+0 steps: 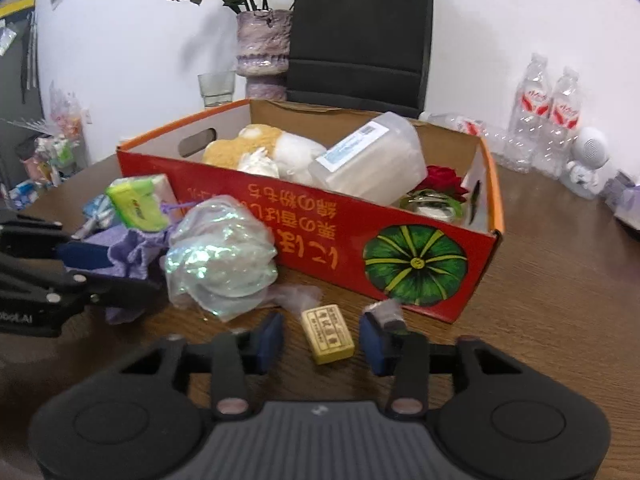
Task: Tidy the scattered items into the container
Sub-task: 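Grasp the purple cloth bag with the left tool while the right tool grasps the small yellow block, then carry the cloth bag and yellow block into the box and open both tools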
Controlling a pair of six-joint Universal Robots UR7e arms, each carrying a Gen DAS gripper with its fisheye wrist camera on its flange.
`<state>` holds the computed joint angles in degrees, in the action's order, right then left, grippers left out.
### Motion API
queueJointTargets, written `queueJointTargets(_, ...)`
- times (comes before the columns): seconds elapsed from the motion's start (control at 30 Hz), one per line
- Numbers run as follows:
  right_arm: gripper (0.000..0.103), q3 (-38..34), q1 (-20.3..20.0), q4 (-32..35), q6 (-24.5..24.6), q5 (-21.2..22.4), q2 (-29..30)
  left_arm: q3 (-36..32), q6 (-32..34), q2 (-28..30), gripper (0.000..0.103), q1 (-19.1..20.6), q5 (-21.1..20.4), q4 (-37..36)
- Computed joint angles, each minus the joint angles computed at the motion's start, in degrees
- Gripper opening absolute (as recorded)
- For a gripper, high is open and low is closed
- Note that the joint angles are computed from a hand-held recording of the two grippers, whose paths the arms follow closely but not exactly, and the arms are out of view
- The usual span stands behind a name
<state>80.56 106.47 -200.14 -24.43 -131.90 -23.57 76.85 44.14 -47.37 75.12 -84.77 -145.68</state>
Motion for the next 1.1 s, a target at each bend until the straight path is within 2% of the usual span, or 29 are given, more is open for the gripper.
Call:
queueJointTargets(0.1, 0.020, 1.5, 0.2, 0.9, 1.9, 1.6, -1.0, -0.7, -1.0, -0.8, 0.036, 0.4, -2.7, 2.4)
queueJointTargets(0.37, 0.020, 4.6, 2.3, -5.1, 0.7, 1.5, -2.3, -0.9, -1.7, -4.1, 0.032, 0.6, -9.9, 4.2)
queueJointTargets(0.53, 0.020, 4.5, 4.0, -9.3, -2.3, 1.4, -3.2, -3.4, -3.6, -4.4, 0.032, -0.1, -14.7, 4.1)
queueJointTargets(0.67, 0.020, 1.1, 4.7, -10.1, -5.3, 1.3, -2.8, -7.2, -5.5, -2.4, 0.032, -1.3, -16.6, 2.9)
queueJointTargets(0.87, 0.020, -8.0, 4.1, -3.8, -4.0, 1.5, -1.0, -17.0, -11.3, 4.4, 0.032, -3.0, -14.7, 4.7)
queueJointTargets(1.1, 0.020, -26.2, 2.0, 8.9, -3.5, 0.8, 6.4, -34.6, -18.4, 17.0, 0.032, -3.3, -7.5, 10.1)
